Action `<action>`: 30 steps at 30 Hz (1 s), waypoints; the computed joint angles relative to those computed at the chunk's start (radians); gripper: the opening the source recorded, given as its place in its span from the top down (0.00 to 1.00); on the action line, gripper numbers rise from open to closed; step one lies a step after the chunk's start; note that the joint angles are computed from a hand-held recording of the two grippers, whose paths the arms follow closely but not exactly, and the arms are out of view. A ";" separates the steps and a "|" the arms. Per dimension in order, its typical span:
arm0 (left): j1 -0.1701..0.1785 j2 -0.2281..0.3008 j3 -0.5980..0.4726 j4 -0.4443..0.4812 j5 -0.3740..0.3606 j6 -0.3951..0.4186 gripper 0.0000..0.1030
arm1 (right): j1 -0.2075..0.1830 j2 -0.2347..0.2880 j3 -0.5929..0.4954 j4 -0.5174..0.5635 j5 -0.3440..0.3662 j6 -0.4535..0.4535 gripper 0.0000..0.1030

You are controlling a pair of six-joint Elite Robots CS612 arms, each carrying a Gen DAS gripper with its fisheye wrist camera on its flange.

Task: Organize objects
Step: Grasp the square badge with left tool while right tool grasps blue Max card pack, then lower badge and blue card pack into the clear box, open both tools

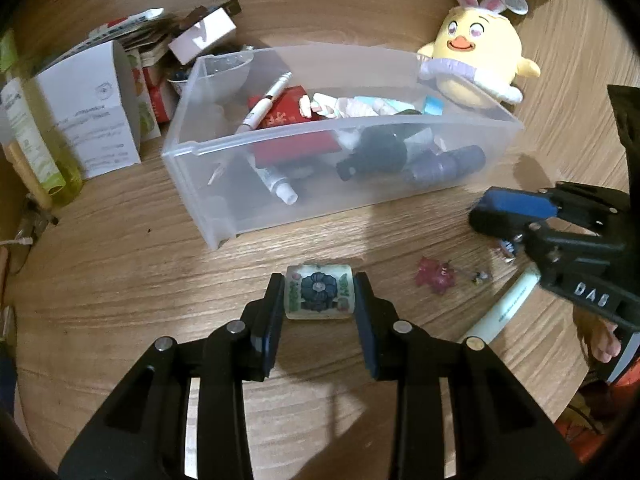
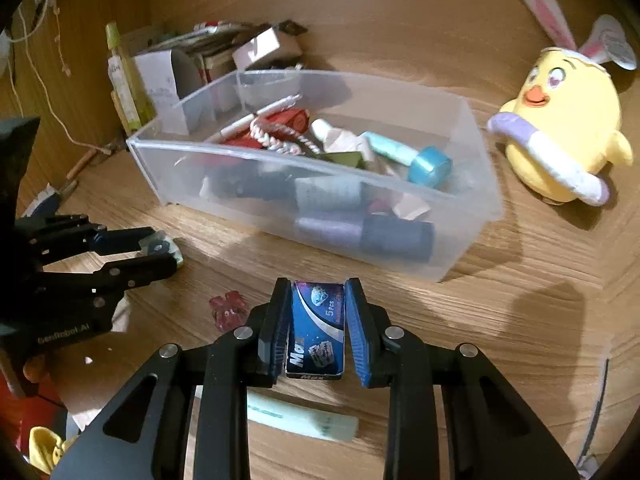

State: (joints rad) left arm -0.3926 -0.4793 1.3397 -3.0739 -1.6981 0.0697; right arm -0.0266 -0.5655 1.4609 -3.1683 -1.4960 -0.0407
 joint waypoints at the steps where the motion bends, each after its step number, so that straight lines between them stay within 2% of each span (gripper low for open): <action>1: 0.000 -0.002 0.004 -0.007 0.000 -0.004 0.68 | -0.002 -0.006 0.010 -0.014 -0.002 0.004 0.76; 11: 0.004 -0.034 0.048 -0.140 -0.006 -0.041 0.68 | -0.027 -0.040 0.057 -0.141 0.012 0.072 0.76; 18: 0.003 -0.043 0.040 -0.213 -0.022 -0.052 0.68 | -0.031 -0.057 0.063 -0.226 0.014 0.077 0.76; 25: -0.003 -0.035 -0.016 -0.225 -0.034 -0.064 0.68 | -0.022 -0.043 0.002 -0.230 -0.003 0.068 0.76; 30: -0.006 -0.015 -0.082 -0.187 -0.033 -0.082 0.68 | -0.016 -0.022 -0.054 -0.198 -0.027 0.053 0.76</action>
State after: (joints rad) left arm -0.3988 -0.4946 1.2581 -3.2614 -1.7306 -0.0123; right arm -0.0422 -0.5874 1.4064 -3.3661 -1.5235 0.0125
